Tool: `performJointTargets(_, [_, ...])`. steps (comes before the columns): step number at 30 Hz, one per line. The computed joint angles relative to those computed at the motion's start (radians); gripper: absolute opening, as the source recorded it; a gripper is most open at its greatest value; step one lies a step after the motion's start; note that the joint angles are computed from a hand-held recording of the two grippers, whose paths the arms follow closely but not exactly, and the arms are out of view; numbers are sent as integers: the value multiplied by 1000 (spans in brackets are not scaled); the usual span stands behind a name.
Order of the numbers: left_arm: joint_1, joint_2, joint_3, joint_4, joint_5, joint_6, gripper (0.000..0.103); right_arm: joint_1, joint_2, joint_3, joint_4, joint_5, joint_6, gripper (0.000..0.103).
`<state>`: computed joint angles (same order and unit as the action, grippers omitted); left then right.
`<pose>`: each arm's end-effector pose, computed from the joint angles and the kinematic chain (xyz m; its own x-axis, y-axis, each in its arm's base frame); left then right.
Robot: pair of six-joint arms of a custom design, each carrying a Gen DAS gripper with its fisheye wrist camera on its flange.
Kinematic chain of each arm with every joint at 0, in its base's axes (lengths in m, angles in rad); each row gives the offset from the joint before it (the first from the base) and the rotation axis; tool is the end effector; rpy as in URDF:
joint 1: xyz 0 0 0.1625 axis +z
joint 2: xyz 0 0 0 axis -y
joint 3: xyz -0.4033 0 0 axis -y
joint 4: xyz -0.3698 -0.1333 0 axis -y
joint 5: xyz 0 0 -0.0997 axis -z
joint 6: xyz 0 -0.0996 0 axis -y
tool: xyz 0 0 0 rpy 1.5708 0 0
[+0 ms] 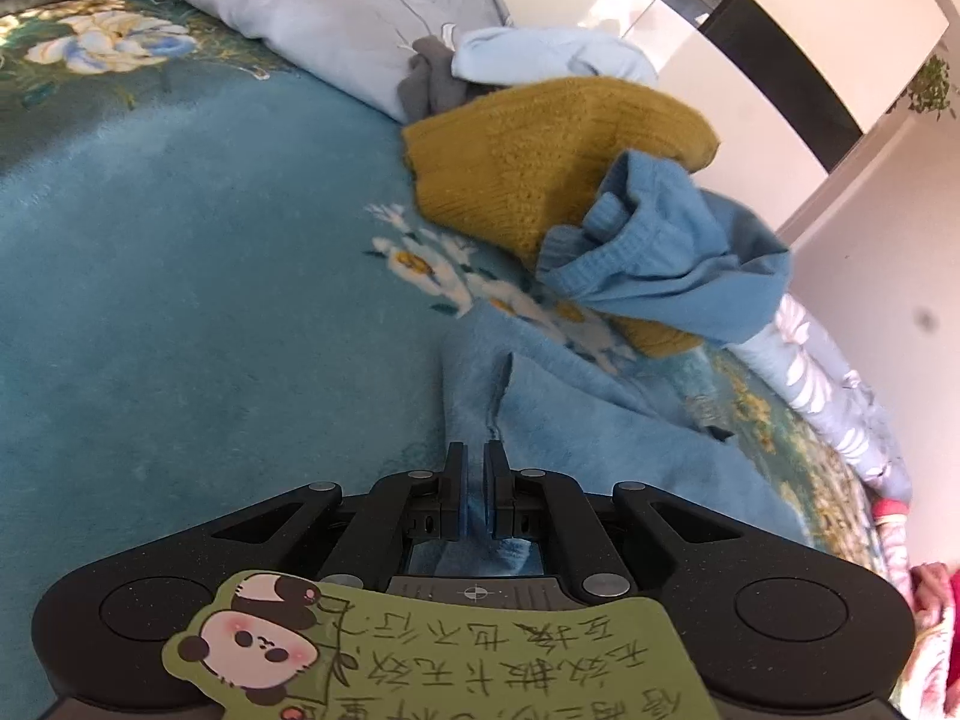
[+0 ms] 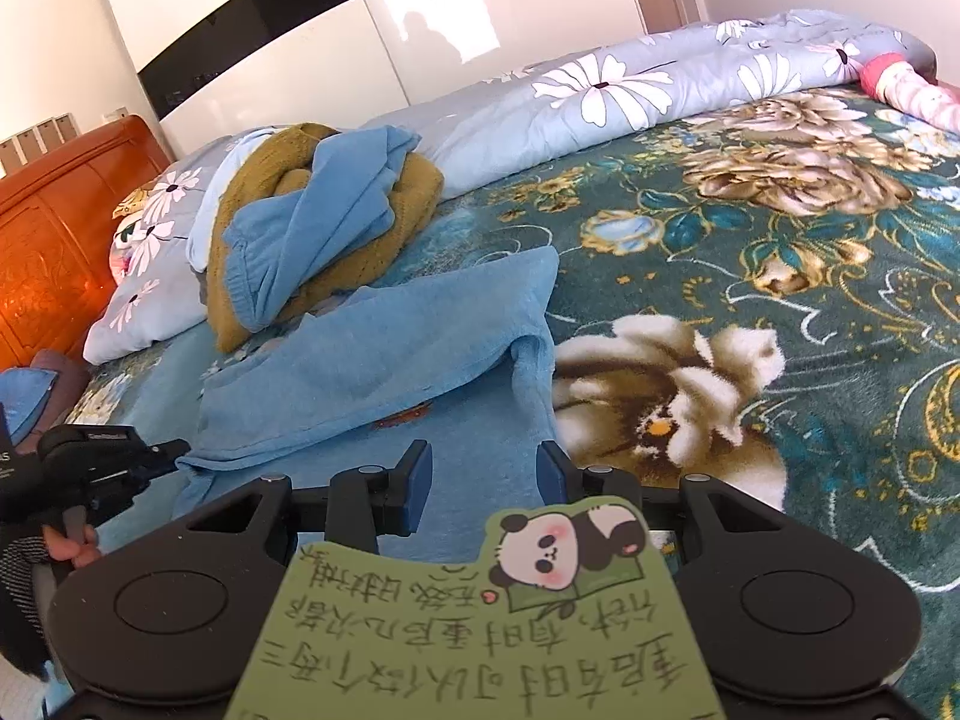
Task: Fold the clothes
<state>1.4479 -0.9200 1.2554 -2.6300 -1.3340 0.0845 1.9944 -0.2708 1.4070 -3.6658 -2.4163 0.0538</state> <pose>0.0657 -0.7460 0.3551 -0.9725 0.0279 -0.2310 0.1746 0.7439 -0.6450 0.3231 -0.5736 -0.0214 -0.8679 0.3134 0.3853 -0.1898 0.5076 -0.8404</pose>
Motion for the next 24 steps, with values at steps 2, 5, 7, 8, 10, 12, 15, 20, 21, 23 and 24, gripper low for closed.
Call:
performJointTargets(2, [1, -40, 20, 34, -24, 10, 6, 5, -8, 9, -7, -12, -6, 40])
performJointTargets(5, [-3, -121, 94, 60, -32, 59, 31, 18, -32, 43, -14, -36, -6, 41])
performJointTargets(7, [0, -176, 153, 68, -26, 120, 46, 30, -50, 80, -6, -60, 7, 42])
performJointTargets(8, [2, -202, 181, 72, -22, 151, 51, 36, -60, 104, 2, -71, 21, 42])
performJointTargets(10, [9, -235, 211, 87, -9, 195, 66, 42, -81, 154, 15, -84, 58, 42])
performJointTargets(12, [19, -233, 195, 106, -7, 197, 69, 44, -98, 187, 42, -91, 90, 42])
performJointTargets(15, [29, -185, 104, 163, -33, 156, 86, 33, -111, 179, 68, -67, 64, 44])
performJointTargets(20, [16, -61, -77, 257, -33, 191, 102, -24, -134, 126, 129, 53, 78, 48])
performJointTargets(21, [14, -35, -107, 262, -30, 210, 102, -35, -133, 105, 151, 65, 77, 49])
performJointTargets(23, [9, 25, -177, 279, -21, 253, 103, -63, -129, 62, 187, 94, 65, 51])
performJointTargets(24, [8, 60, -227, 308, -19, 269, 103, -78, -127, 42, 204, 115, 61, 51])
